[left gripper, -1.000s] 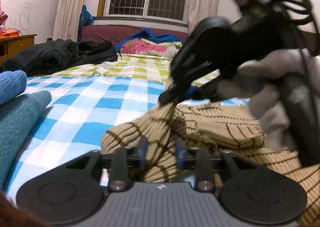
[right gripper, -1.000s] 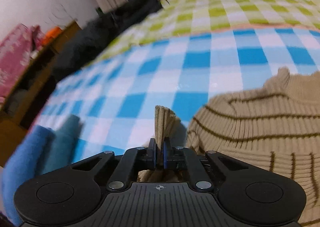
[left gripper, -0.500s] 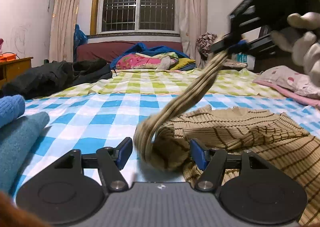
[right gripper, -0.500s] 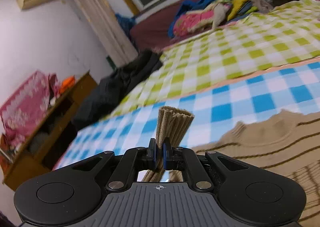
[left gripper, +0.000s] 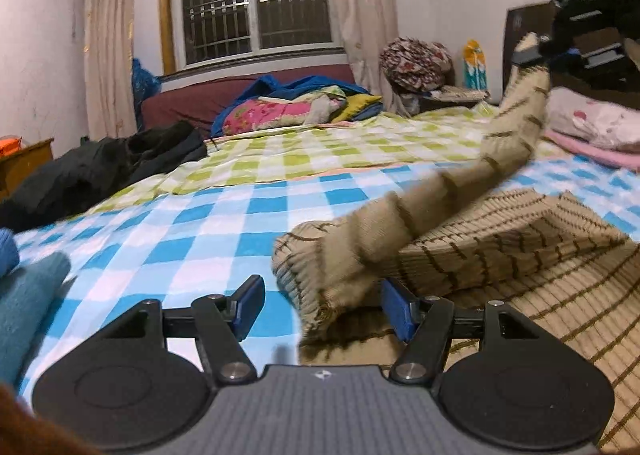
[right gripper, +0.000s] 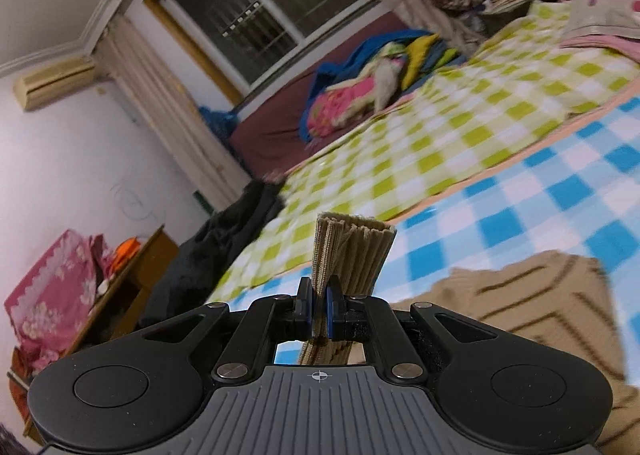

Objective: Fold small clothes
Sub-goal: 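Lift the sleeve over the sweater body and open the right gripper, then press the folded sleeves flat with the closed right gripper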

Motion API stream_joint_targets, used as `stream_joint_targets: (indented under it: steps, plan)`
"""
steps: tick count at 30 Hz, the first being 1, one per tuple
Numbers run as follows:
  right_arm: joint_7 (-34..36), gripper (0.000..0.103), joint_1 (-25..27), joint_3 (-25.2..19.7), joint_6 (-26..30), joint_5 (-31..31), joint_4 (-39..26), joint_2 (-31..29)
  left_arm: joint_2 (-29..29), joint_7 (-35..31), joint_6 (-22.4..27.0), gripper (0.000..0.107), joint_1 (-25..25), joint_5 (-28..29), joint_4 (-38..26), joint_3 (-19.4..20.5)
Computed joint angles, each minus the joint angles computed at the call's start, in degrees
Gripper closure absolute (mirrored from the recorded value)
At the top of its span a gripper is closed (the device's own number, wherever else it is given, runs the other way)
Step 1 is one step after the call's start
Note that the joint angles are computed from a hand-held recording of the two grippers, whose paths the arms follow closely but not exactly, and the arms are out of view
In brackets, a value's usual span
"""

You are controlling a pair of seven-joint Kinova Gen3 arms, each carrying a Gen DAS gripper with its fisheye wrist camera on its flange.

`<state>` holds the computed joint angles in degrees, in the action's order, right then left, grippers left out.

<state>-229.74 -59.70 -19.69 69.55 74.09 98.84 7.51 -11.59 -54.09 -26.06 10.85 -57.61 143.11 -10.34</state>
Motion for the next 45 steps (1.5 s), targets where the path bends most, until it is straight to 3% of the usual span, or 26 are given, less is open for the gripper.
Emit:
stream_joint_targets:
  steps: [5, 10, 15, 19, 22, 27, 30, 33, 37, 45]
  plan:
    - [-6.4, 0.097, 0.1, -1.7, 1.6, -2.8, 7.4, -2.6, 0.3, -4.3, 5.2, 0.039, 1.0, 3.1, -0.2, 3.7]
    - [-13.5, 0.094, 2.2, -2.1, -4.0, -7.6, 13.9, -3.1, -0.7, -8.2, 9.0, 0.039, 4.2, 5.7, -0.2, 3.5]
    - [-21.2, 0.09, 1.3, -3.1, -4.7, -7.5, 17.9, -2.6, -2.1, -13.2, 12.4, 0.038, 6.9, 9.6, -0.2, 3.7]
    - [-25.8, 0.09, 1.2, -3.3, -5.7, -5.1, 20.1, -3.1, -3.6, -13.6, 15.0, 0.038, 13.1, 9.3, -0.7, -1.0]
    - [-28.9, 0.089, 1.5, -3.7, -6.3, -3.3, 21.6, -3.6, -5.1, -12.3, 17.4, 0.038, 20.4, 8.6, -1.3, -6.6]
    - [-22.9, 0.094, 1.5, -3.9, -3.1, -5.5, 18.9, -2.7, -6.9, -13.3, 17.5, 0.038, 26.2, 11.3, -2.1, -11.4]
    - [-19.5, 0.095, 0.3, -4.1, -0.5, -5.5, 17.4, -1.9, -5.7, -15.7, 16.3, 0.036, 23.9, 15.5, -2.4, -9.0]
    - [-13.6, 0.09, 0.8, -3.0, 0.2, -10.6, 14.5, -0.6, -3.6, -17.5, 17.0, 0.036, 22.7, 20.0, -3.4, -7.1]
    - [-11.2, 0.09, -0.3, -2.1, 2.0, -13.0, 13.1, 0.4, -2.8, -17.3, 20.5, 0.036, 29.9, 21.4, -5.3, -13.3]
    - [-8.3, 0.09, -1.7, -1.5, 5.1, -12.7, 11.6, 0.7, -4.0, -20.4, 17.6, 0.036, 32.8, 27.0, -5.5, -17.0]
